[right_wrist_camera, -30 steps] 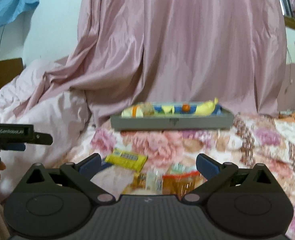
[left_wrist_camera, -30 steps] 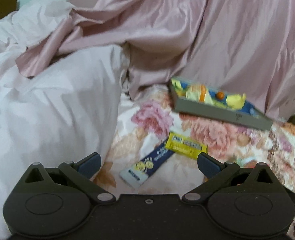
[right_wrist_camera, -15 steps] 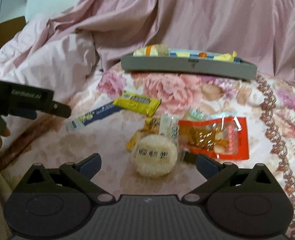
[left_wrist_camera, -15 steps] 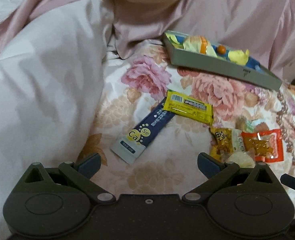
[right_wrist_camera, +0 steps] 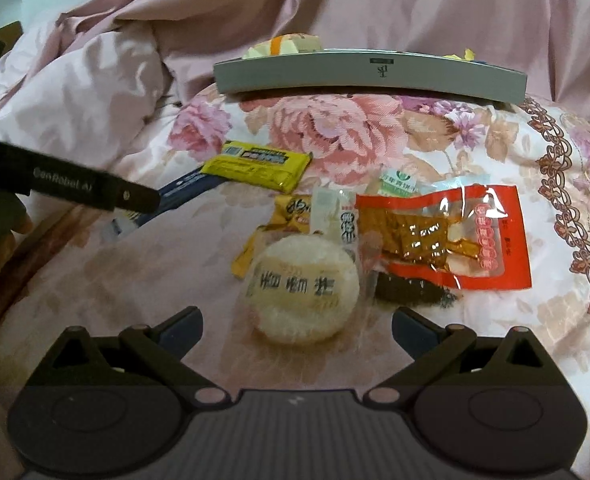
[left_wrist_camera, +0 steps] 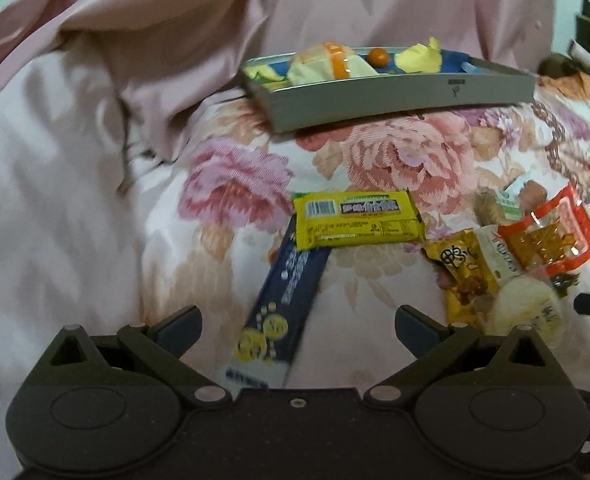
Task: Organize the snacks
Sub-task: 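Grasp the navy milk powder stick with the left gripper while the right grasps the rice cake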
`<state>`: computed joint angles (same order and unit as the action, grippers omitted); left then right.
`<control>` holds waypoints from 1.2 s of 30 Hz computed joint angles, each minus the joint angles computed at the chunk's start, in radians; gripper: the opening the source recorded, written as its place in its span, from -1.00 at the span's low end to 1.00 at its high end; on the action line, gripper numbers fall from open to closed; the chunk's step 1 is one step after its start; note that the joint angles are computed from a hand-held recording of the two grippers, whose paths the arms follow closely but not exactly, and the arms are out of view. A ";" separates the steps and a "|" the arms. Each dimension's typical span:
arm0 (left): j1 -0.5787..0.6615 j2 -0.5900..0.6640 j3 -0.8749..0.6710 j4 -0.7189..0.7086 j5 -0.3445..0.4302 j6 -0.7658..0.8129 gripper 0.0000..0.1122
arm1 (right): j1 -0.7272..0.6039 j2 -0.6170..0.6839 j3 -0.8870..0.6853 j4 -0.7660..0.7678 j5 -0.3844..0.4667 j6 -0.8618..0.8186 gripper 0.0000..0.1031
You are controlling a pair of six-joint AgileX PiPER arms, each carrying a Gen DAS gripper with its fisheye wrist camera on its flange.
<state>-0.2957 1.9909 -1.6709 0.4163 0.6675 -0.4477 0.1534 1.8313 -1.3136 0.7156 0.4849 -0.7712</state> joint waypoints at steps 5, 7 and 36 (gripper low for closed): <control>0.045 0.061 -0.070 -0.145 -0.025 0.140 0.82 | 0.021 0.042 -0.019 0.063 -0.041 -0.059 0.94; 0.061 0.081 -0.089 -0.196 -0.035 0.174 0.81 | 0.029 0.052 -0.023 0.080 -0.043 -0.090 0.92; 0.110 0.162 -0.214 -0.474 0.110 0.261 -0.17 | 0.109 0.063 0.000 0.007 -0.136 -0.103 0.63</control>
